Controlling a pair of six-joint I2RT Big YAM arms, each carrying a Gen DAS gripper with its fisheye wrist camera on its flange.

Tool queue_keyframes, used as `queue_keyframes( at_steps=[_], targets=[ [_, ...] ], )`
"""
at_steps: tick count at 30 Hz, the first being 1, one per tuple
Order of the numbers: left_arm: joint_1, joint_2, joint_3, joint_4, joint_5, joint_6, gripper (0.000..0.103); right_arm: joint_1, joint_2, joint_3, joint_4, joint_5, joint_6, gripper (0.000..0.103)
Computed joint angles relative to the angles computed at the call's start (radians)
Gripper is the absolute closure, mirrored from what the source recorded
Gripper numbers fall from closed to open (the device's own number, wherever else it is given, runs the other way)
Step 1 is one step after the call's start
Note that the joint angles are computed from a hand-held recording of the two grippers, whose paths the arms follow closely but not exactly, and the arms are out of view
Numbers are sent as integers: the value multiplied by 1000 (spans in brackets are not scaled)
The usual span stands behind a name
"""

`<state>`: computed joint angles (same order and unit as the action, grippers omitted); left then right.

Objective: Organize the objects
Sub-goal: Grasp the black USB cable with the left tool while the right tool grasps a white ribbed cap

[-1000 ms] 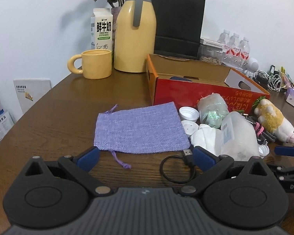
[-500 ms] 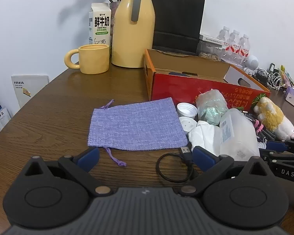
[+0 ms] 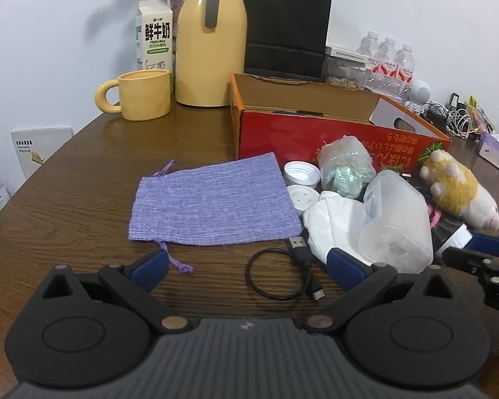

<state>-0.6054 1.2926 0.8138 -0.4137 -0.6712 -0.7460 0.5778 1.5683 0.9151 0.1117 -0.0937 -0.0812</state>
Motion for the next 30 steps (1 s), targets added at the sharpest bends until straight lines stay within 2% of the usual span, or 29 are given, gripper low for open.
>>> queue_keyframes(
  at_steps=[5, 9, 11, 13, 19, 21, 26, 30],
  targets=[
    [-11, 11, 7, -2, -9, 10, 1, -5, -18, -27, 39, 3, 16, 68],
    [-22, 21, 16, 1, -15, 24, 7, -9, -21, -35, 59, 6, 36, 68],
    [-25, 28, 21, 4, -10, 37, 13, -9, -23, -39, 69, 11, 47, 68],
    [-29, 38, 29, 3, -7, 48, 29, -8, -23, -42, 78, 15, 49, 68],
    [-34, 61, 45, 13, 8, 84, 61, -9, -23, -44, 83, 13, 49, 68],
    [-33, 70, 51, 9, 16, 91, 65, -9, -23, -45, 84, 11, 51, 68],
    [-30, 90, 67, -2, 22, 88, 67, -10, -24, -47, 86, 6, 53, 68],
    [-32, 101, 75, 7, 22, 97, 85, -9, -25, -48, 88, 5, 53, 68]
  ],
)
